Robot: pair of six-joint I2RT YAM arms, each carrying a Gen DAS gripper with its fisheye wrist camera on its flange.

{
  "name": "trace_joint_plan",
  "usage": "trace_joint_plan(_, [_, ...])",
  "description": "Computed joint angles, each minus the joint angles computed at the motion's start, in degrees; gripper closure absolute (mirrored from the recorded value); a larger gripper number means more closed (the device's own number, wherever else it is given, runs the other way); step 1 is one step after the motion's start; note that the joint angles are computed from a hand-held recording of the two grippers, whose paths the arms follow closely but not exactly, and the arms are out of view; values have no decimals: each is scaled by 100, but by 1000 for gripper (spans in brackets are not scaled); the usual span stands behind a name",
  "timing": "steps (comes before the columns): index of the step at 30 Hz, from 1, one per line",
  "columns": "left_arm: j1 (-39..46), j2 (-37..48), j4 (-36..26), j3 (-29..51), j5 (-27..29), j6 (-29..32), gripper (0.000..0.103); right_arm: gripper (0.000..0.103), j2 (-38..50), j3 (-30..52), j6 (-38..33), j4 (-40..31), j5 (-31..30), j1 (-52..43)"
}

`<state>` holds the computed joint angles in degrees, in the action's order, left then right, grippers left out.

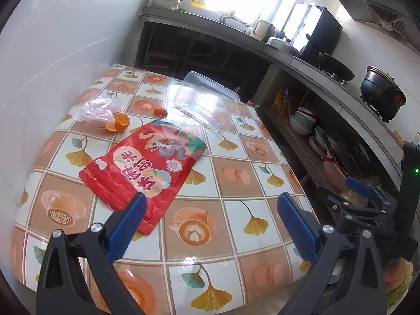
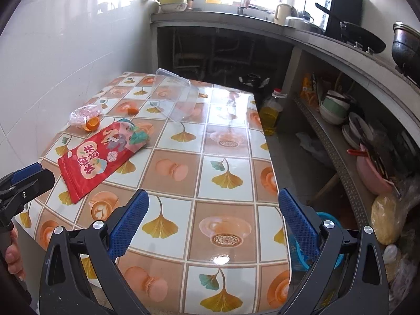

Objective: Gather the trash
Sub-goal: 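Move both tools back over the table toward the red snack bag, then grasp the red snack bag edge with the left tool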

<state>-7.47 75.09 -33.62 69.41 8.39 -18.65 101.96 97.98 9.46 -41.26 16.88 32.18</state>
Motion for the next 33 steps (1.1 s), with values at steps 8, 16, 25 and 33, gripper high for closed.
trace_joint_plan(8, [275,-61,249,-272,52,169,6,8,-54,-296,-23,291,-631,-353])
trace_joint_plan(16, [705,-189,443,-528,258,606,6,8,317,-63,147,351,-1783,-644])
trace_joint_plan(25, [1073,650,356,142,205,959,6,13,1098,826,261,-69,-2799,-726])
trace_joint_plan(33, [1399,2852,-746,2193,-339,1180,33,25,1678,1642,205,-352,-3261,-703])
